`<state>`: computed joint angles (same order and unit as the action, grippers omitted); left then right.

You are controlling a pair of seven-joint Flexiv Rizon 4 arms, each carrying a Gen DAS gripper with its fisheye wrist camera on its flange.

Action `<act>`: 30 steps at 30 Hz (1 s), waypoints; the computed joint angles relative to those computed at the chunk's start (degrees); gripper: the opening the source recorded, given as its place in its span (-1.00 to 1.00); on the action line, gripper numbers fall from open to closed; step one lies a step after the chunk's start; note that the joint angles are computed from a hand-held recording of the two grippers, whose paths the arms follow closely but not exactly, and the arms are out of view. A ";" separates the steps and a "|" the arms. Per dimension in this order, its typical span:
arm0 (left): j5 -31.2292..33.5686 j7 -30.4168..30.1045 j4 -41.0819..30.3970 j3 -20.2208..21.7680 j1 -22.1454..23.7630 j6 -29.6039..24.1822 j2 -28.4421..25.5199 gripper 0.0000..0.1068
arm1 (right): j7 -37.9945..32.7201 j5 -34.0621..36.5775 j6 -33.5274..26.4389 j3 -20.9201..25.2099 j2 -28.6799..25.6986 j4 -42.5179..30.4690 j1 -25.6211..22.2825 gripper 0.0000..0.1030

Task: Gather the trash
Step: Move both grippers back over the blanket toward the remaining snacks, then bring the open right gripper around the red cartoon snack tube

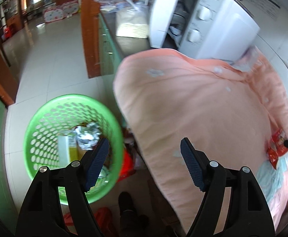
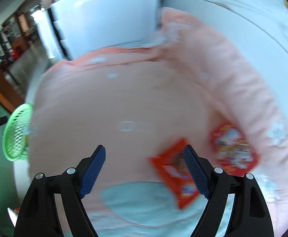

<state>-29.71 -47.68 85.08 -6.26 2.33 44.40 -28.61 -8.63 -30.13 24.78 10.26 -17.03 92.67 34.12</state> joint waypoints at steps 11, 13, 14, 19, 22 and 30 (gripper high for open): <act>0.77 2.64 2.65 -1.17 -3.08 -1.52 1.84 0.39 | -8.36 8.24 -10.42 1.01 6.68 5.21 -6.31 0.38; 0.66 3.28 3.21 -1.35 -3.55 -1.89 2.14 0.39 | -10.21 9.76 -12.29 1.20 6.72 5.04 -6.91 0.38; 0.63 3.45 3.46 -1.39 -3.80 -2.07 2.28 0.39 | -11.21 10.58 -12.62 1.22 6.62 5.00 -7.28 0.38; 0.44 4.57 4.60 -1.74 -5.12 -3.28 3.13 0.39 | -16.89 13.34 -15.89 1.23 4.95 3.68 -8.07 0.38; 0.23 5.36 5.30 -1.93 -5.87 -3.57 3.66 0.39 | -20.10 13.62 -18.19 1.12 3.86 3.19 -8.13 0.38; -0.17 7.03 6.40 -2.47 -7.83 -5.45 4.68 0.39 | -23.83 14.15 -18.53 0.08 1.20 2.16 -9.00 0.38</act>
<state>-29.88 -40.65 91.48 -8.73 -5.50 38.95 -23.94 -32.46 -15.98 6.24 10.34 -15.83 94.84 25.12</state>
